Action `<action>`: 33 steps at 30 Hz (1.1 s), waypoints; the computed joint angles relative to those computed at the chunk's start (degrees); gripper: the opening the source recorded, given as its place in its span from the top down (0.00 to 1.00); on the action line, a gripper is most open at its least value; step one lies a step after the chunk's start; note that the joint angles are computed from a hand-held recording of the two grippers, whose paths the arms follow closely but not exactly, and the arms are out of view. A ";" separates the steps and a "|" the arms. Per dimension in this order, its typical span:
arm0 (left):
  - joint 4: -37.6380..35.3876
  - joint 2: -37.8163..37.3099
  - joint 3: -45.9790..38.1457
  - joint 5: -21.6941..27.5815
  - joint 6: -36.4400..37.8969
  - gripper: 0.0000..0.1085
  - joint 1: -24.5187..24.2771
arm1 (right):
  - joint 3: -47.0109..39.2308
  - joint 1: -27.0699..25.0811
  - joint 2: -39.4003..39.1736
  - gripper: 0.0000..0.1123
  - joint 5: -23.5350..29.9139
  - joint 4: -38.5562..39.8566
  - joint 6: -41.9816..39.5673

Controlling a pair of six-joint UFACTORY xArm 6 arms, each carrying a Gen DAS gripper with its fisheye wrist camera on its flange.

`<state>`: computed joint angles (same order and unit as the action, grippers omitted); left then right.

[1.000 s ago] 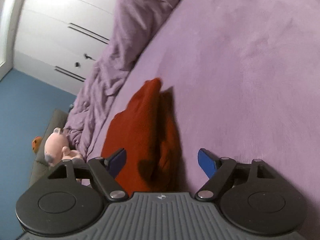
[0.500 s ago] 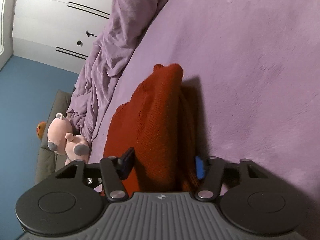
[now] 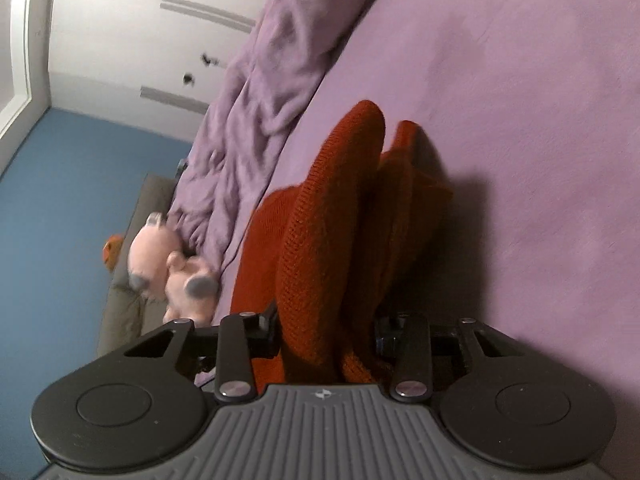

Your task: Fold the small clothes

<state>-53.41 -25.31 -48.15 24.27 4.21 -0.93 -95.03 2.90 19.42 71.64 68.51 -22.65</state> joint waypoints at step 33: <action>73.11 -36.81 22.43 22.28 -54.58 0.46 -6.06 | 45.59 11.12 -41.91 0.42 -28.00 -8.60 0.01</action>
<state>19.70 -62.12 -25.72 46.54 -50.37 -6.99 -49.44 14.02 -22.49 43.64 59.91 -22.64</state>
